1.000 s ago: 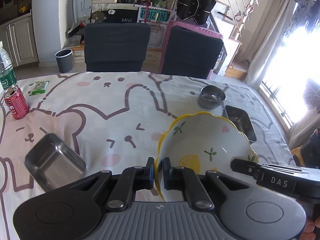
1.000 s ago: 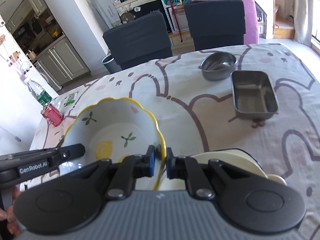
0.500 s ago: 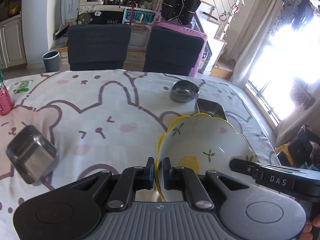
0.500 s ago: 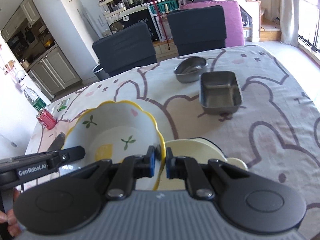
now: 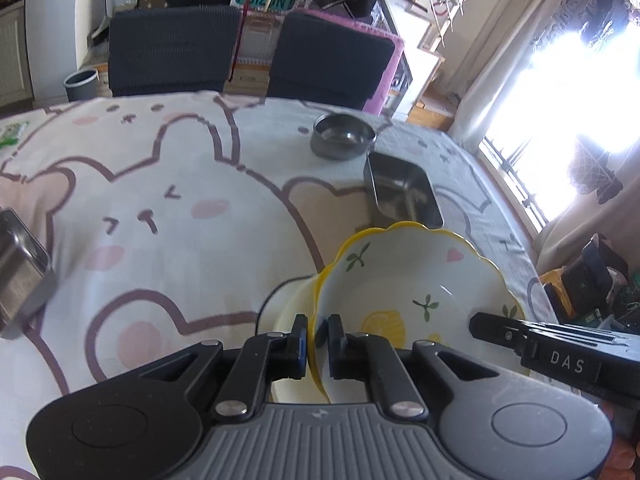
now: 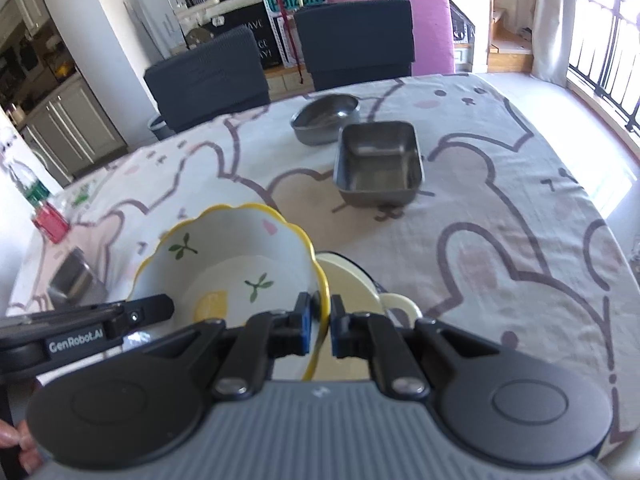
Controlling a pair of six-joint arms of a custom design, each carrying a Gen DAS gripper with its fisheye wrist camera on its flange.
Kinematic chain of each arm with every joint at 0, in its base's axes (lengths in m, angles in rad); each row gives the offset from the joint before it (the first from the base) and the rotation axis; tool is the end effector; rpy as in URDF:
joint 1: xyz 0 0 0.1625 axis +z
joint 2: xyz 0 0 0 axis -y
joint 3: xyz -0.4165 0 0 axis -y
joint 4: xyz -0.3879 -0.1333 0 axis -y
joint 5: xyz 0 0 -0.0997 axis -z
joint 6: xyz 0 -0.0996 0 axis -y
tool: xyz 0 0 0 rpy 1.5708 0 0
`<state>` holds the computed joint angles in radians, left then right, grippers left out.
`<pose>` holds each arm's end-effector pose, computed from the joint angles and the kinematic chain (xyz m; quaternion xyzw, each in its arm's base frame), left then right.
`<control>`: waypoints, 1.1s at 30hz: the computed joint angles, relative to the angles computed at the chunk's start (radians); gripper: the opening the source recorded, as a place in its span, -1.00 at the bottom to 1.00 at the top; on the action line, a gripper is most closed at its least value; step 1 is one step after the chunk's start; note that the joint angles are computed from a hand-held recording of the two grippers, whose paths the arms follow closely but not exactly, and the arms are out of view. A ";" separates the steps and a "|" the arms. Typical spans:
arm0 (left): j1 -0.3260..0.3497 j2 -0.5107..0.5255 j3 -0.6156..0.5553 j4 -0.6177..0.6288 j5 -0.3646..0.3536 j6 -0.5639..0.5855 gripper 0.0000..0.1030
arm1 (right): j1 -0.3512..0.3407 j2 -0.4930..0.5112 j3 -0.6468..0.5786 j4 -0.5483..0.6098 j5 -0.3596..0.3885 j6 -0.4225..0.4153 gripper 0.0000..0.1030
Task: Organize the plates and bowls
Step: 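Lift the lemon bowl with both grippers and carry it over the cream bowl, then lower the lemon bowl into the cream bowl with both grippers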
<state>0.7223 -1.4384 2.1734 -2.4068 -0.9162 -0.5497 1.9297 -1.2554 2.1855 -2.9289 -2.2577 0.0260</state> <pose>-0.2093 -0.4429 0.2467 0.1247 0.9376 -0.2432 0.2150 0.2356 -0.4283 0.2188 0.0819 -0.9193 0.2592 0.2847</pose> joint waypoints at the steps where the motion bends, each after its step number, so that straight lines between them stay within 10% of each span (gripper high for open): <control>1: 0.003 0.006 -0.001 0.006 -0.003 -0.002 -0.79 | -0.003 0.001 -0.001 0.012 -0.007 -0.001 -0.78; 33: 0.048 0.142 -0.029 0.034 -0.010 0.066 -0.69 | -0.042 0.076 -0.044 0.113 -0.138 -0.084 -0.84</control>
